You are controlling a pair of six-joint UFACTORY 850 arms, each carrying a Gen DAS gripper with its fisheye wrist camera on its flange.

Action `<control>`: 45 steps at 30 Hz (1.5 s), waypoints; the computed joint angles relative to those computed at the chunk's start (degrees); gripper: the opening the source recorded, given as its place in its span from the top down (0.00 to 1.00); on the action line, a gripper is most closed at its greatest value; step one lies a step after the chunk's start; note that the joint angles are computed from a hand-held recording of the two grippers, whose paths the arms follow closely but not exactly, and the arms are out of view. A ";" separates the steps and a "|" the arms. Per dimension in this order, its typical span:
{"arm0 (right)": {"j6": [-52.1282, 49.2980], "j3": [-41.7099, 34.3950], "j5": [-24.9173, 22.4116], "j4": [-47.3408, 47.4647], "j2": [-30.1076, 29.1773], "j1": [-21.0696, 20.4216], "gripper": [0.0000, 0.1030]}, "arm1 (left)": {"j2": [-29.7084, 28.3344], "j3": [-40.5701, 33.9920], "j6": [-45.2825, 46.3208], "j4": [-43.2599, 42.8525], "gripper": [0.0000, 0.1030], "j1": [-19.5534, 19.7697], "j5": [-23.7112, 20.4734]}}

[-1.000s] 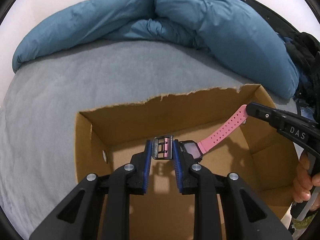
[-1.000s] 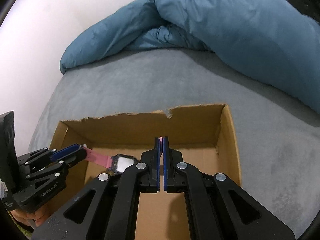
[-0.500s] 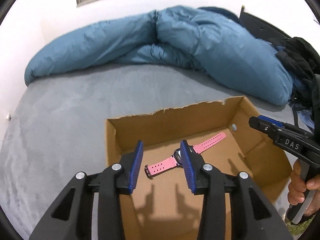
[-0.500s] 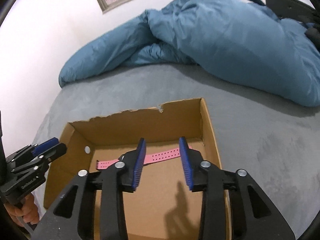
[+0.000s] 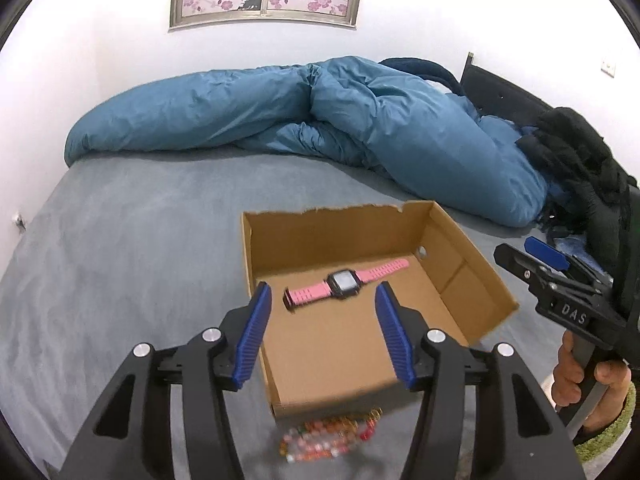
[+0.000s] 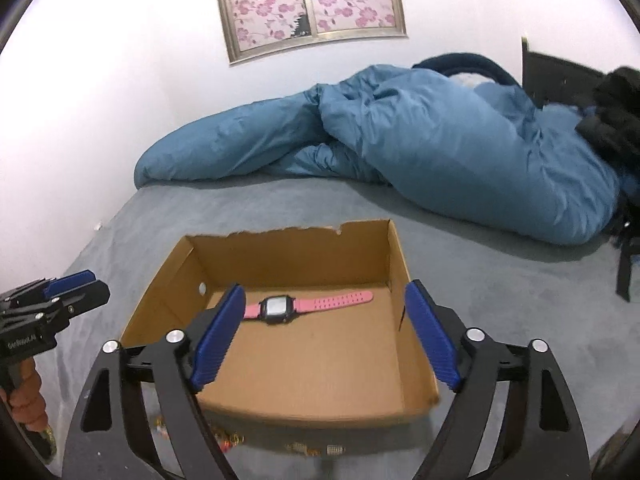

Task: Organize jewelry
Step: 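Open the left tool to drop the watch and withdraw from the box, then lower the right tool to the beaded bracelet and close on it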

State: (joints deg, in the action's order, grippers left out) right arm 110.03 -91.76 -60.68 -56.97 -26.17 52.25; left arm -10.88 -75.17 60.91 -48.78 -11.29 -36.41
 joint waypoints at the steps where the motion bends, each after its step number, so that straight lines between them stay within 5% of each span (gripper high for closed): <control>1: -0.23 -0.22 -0.39 0.03 -0.14 0.38 0.17 | 0.79 1.12 0.81 -0.95 0.49 0.59 -0.74; 5: -2.38 -1.54 -2.66 0.43 -0.99 2.79 0.08 | 2.66 4.06 1.66 -1.66 0.48 1.84 -1.70; 25: -10.59 -8.25 -13.25 6.14 -7.88 6.43 0.08 | 6.78 12.45 4.08 -2.78 0.45 4.66 3.57; 29: -9.16 -5.62 -8.87 4.19 -6.15 6.53 0.08 | 6.40 12.63 3.90 -3.26 0.45 5.10 3.85; 33: -2.88 0.91 0.52 1.59 -2.10 6.13 0.08 | 6.31 13.33 3.87 -3.00 0.45 5.29 5.67; 45: 4.03 9.34 9.07 1.56 1.64 5.91 0.09 | 8.01 19.95 17.52 -8.70 0.45 5.13 12.13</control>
State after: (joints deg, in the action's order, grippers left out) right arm 114.06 -82.41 -51.61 -55.40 -24.53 58.15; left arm -2.87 -55.22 78.43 -57.48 -6.15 -24.28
